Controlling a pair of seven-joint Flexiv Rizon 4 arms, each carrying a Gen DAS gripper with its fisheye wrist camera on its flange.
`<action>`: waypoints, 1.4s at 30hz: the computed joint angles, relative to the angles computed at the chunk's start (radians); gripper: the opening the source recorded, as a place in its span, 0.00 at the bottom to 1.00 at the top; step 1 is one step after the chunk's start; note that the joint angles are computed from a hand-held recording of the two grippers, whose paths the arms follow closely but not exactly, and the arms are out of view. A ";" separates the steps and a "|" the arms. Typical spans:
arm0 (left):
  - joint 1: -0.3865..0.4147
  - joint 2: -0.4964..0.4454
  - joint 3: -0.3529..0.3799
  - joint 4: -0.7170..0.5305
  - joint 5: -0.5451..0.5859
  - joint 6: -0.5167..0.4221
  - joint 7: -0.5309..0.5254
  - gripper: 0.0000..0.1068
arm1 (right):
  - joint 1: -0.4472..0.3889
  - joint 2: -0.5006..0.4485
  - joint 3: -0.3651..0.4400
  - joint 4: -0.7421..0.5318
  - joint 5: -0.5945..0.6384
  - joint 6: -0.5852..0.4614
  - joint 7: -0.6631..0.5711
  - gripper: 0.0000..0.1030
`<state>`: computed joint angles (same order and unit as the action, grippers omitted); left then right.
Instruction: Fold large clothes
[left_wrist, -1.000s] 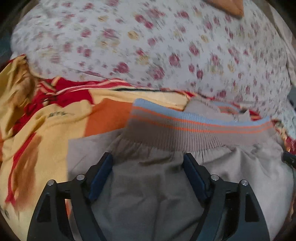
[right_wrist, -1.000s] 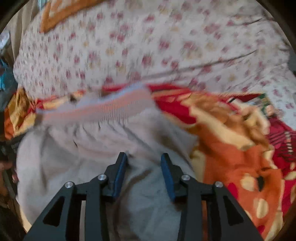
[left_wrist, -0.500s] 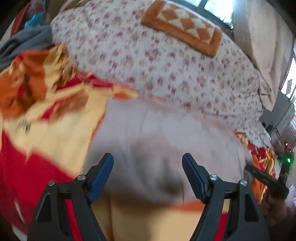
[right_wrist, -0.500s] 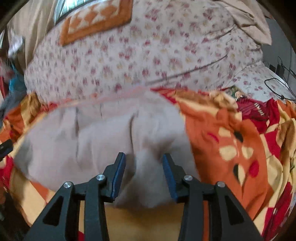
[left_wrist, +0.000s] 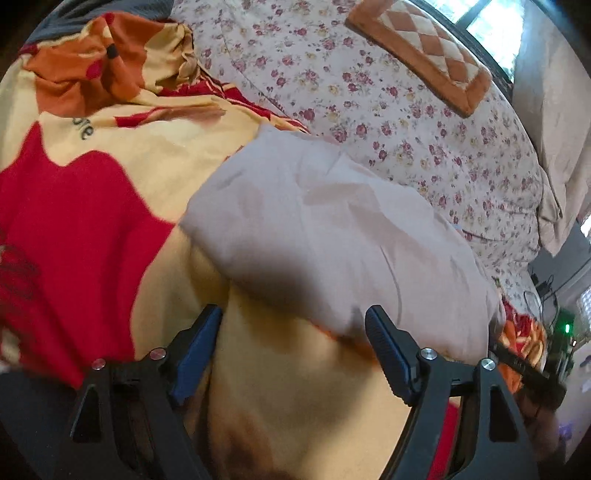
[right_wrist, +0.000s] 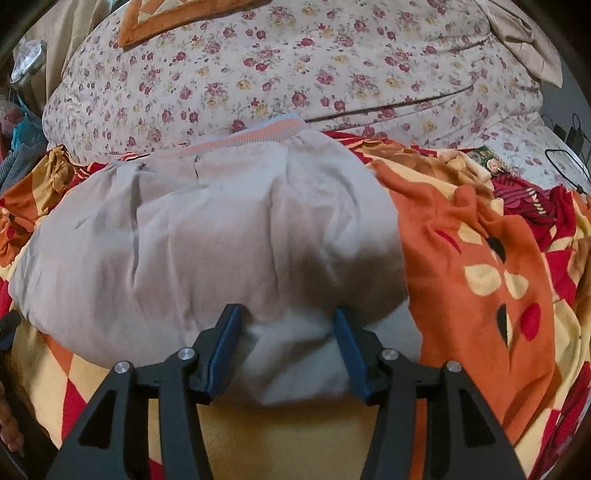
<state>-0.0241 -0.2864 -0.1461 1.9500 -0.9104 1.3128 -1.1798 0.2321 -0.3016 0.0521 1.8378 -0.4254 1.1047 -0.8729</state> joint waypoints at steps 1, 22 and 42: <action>0.005 -0.019 -0.004 -0.021 -0.005 0.000 0.000 0.71 | 0.001 -0.001 -0.001 -0.001 -0.004 -0.002 0.000 0.55; 0.114 -0.263 -0.044 -0.389 0.113 -0.210 -0.111 0.20 | -0.015 0.028 0.028 -0.042 0.098 -0.035 -0.067 0.55; -0.186 -0.355 -0.054 -0.761 0.409 -0.206 -0.155 0.01 | -0.188 0.276 0.006 0.181 0.176 0.065 0.033 0.55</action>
<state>-0.2099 -0.6418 -0.2003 1.1892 -0.5017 1.1064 -1.3353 0.0436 -0.0256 0.0581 2.0186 -0.2495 1.1694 -0.8403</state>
